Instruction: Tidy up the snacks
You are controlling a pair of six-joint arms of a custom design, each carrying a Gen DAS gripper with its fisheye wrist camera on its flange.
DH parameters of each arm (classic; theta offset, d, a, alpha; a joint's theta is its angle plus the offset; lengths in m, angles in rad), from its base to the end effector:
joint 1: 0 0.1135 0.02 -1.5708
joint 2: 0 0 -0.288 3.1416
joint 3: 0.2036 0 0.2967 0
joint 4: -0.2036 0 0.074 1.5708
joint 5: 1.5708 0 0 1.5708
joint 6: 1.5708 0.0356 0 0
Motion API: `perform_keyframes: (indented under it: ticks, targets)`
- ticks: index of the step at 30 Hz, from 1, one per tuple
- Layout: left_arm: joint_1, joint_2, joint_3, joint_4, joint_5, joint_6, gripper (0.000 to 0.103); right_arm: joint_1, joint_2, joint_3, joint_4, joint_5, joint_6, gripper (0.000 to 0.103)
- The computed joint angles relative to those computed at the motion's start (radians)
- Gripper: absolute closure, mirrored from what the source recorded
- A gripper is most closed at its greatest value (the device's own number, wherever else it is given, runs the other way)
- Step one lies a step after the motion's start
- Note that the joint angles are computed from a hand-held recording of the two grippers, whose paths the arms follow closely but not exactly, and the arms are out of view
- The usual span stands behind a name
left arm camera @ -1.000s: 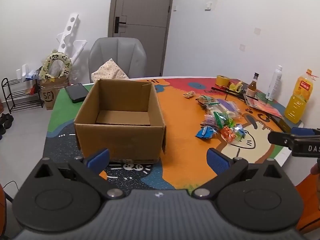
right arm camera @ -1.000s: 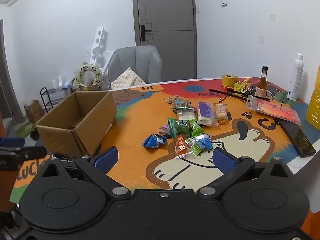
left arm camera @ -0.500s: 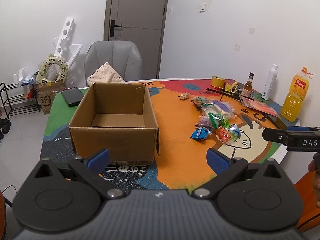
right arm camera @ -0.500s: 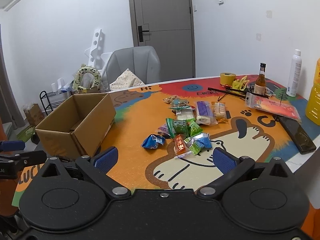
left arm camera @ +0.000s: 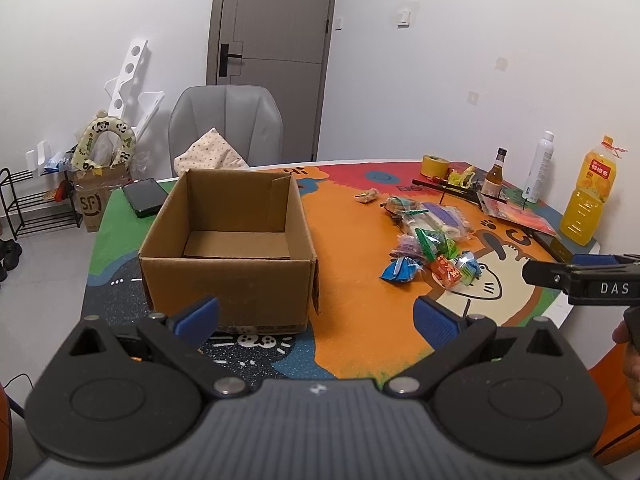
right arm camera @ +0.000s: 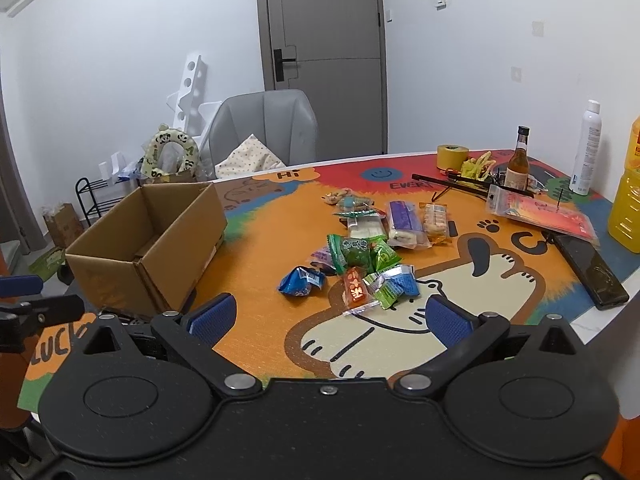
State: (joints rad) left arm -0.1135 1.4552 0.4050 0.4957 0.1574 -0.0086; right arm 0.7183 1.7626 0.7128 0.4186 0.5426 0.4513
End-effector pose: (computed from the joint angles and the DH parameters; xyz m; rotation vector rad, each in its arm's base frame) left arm 0.2738 -0.0368 0.1199 0.2046 2.1171 -0.2395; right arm 0.2801 0.2204 0.1124 0.0143 2.1021 0.1006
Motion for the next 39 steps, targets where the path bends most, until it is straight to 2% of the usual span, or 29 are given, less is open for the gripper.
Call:
perform_keyframes:
  ticks: [11, 17, 21, 23, 28, 36, 39]
  targets:
    - [-0.012, 0.01, 0.003, 0.031, 0.007, 0.006, 0.0, -0.022, 0.01, -0.001, 0.005, -0.001, 0.008, 0.0]
    - [-0.027, 0.057, 0.019, 0.084, 0.026, -0.019, 0.001, -0.046, 0.008, -0.025, 0.064, -0.035, -0.016, 0.0]
    - [-0.054, 0.112, 0.043, 0.125, 0.025, -0.033, 0.001, -0.048, 0.026, -0.026, 0.087, 0.007, -0.065, 0.0]
    - [-0.071, 0.142, 0.051, 0.153, 0.012, -0.035, 0.001, -0.057, 0.038, -0.043, 0.141, 0.012, -0.086, 0.0]
    - [-0.099, 0.233, 0.106, 0.176, 0.045, -0.052, 0.001, -0.102, 0.043, -0.064, 0.165, -0.057, -0.081, 0.0]
    - [-0.158, 0.366, 0.231, 0.146, 0.055, -0.074, 0.003, -0.168, 0.099, -0.048, 0.178, -0.137, -0.064, 0.0]
    - [-0.183, 0.402, 0.271, 0.143, 0.05, -0.074, 0.003, -0.197, 0.131, -0.04, 0.205, -0.173, -0.051, 0.005]
